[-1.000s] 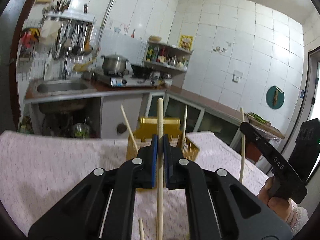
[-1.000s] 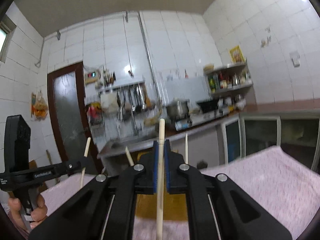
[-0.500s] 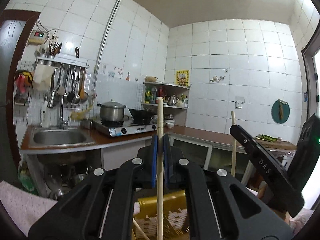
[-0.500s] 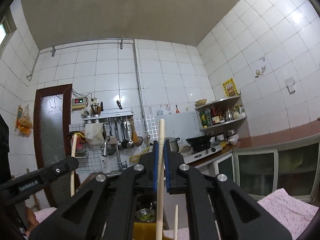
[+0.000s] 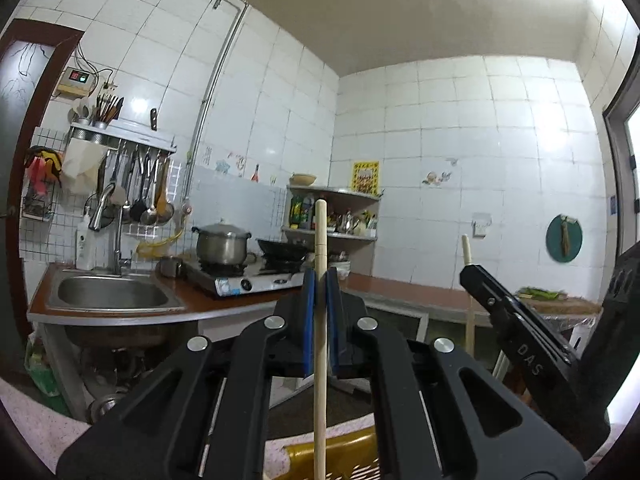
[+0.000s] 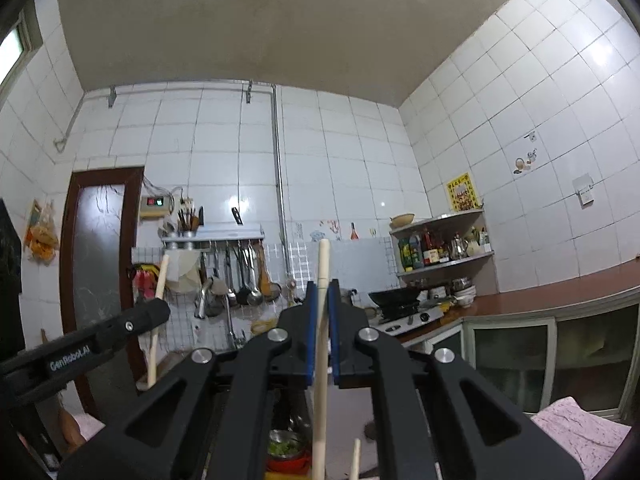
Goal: Organize utensils
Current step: 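Carry both held chopsticks upright over the yellow holder, then lower the left tool's chopstick into the holder and open it while the right tool releases its chopstick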
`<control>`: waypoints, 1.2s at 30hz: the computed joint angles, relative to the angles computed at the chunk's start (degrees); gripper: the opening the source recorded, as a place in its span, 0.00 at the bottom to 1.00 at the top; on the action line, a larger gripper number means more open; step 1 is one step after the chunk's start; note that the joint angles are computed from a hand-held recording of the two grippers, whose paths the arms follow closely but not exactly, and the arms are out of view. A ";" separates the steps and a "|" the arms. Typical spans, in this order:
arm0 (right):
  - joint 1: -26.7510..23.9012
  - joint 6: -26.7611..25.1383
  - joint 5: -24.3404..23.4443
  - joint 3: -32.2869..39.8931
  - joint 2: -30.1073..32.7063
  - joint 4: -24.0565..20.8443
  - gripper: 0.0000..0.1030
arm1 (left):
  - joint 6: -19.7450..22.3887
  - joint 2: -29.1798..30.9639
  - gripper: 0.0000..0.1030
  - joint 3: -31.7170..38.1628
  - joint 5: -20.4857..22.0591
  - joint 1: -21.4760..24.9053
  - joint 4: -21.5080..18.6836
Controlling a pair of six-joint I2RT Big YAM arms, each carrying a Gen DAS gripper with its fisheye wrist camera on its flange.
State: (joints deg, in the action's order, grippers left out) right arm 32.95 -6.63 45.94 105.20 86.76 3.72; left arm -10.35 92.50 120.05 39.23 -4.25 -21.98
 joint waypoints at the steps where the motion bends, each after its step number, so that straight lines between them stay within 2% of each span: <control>1: 0.04 -0.17 0.01 0.41 0.17 0.36 0.06 | -0.32 -0.03 0.04 0.06 0.14 -0.05 0.20; 4: -0.23 -0.05 -0.51 -0.25 0.28 0.46 0.06 | 0.16 -0.40 0.04 -1.37 -0.33 -0.50 0.41; 8: -0.55 -2.01 -2.32 -3.87 -0.44 4.09 0.06 | 2.27 -0.99 0.04 -4.87 -0.67 -0.75 -0.03; 16: -1.06 -0.01 -2.60 -7.52 -1.36 4.58 0.06 | 4.59 -2.22 0.04 -9.77 -0.31 -0.30 -0.19; 21: -0.73 1.93 -2.41 -9.91 -2.78 1.94 0.06 | 5.36 -4.18 0.04 -13.59 -0.56 0.25 1.33; 29: -0.20 5.33 -2.71 -13.51 -4.85 -2.15 0.06 | 6.81 -5.56 0.04 -14.53 1.69 1.79 -1.33; 36: 0.74 5.91 -2.23 -16.18 -6.63 -3.29 0.06 | 4.64 -5.14 0.04 -13.14 3.84 3.78 -4.46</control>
State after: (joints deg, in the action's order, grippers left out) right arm 33.70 -0.72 43.72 89.02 80.13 0.43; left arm -5.71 87.36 106.91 43.07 -0.48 -26.43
